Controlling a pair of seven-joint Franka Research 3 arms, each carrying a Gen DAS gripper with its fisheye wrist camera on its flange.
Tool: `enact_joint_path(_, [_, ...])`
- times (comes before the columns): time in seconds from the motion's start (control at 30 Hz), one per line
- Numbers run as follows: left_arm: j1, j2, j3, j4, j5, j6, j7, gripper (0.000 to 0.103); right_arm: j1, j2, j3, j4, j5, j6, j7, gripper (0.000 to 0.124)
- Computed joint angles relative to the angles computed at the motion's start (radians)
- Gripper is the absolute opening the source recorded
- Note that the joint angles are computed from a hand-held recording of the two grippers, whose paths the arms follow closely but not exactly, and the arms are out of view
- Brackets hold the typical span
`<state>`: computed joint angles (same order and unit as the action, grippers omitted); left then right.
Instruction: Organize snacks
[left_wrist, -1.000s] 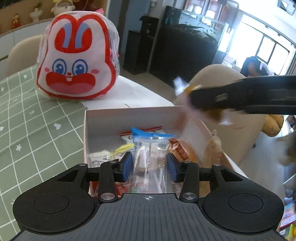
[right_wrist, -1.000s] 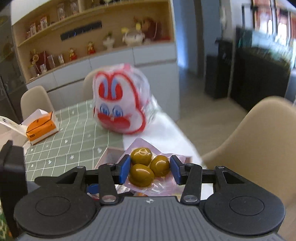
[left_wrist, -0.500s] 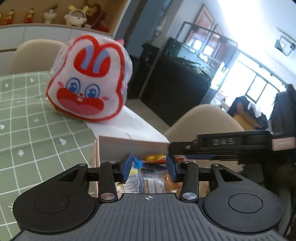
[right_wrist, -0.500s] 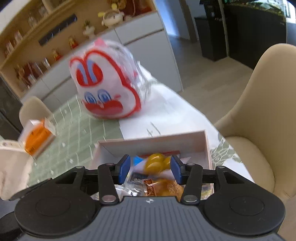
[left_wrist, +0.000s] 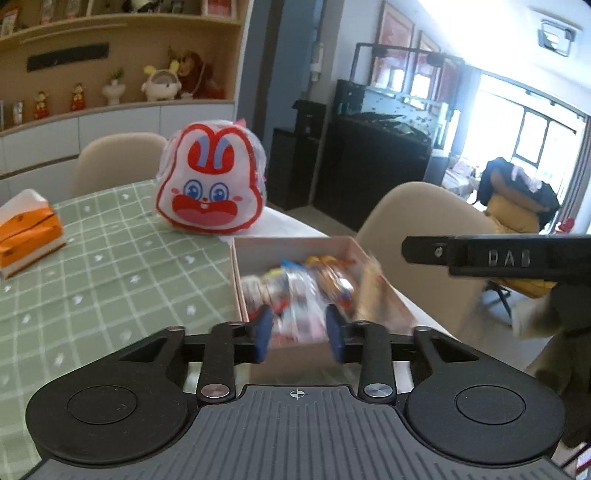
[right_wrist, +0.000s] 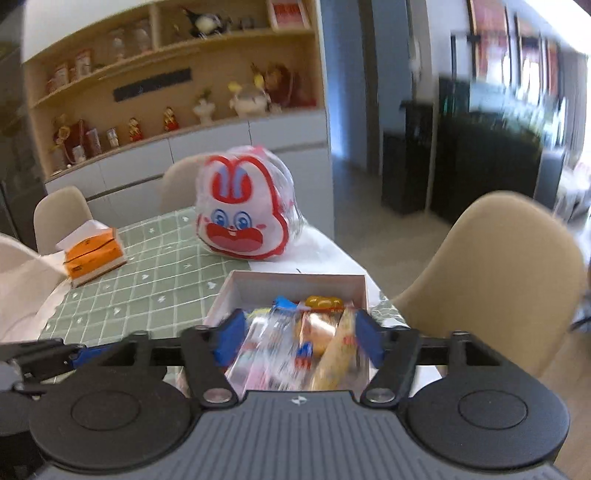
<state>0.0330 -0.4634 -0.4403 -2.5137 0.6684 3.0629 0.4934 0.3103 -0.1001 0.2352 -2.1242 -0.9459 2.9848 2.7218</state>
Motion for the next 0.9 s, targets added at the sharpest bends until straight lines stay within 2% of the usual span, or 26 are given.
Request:
enact_joint_path(0.07, [-0.106,-0.079,0.058,-0.066,-0.044,-0.027,0.039,0.02,-0.018,-0.098,0.036,-0.095,-0.082,0.007,0.127,0.075])
enact_joint_path(0.13, [-0.151,-0.155,0.06,-0.115,-0.076,-0.056,0.043,0.019,-0.019,-0.176,0.06,-0.181,-0.038,0.009,0.15,0.075])
enact_joint_path(0.2, [-0.149,-0.225,0.022,-0.144,-0.097,-0.095,0.008,0.018,0.029,-0.231,0.051,-0.248,0.078,-0.028,0.072,0.075])
enact_joint_path(0.3, [-0.113,-0.287,-0.058,-0.144,-0.074,-0.172,-0.043,0.018,0.01,-0.281,0.104,-0.294,0.11,-0.051,0.062,0.075])
enact_joint_path(0.47, [-0.19,-0.28,-0.01,-0.15,-0.089,-0.205,-0.034,0.018,-0.061,-0.345,0.19,-0.338,0.136,-0.027,0.055,0.075])
enact_joint_path(0.9, [-0.267,-0.285,0.03,-0.164,-0.121,-0.252,-0.005,0.017,-0.134,-0.386,0.275,-0.389,0.332,0.009,-0.054,0.075])
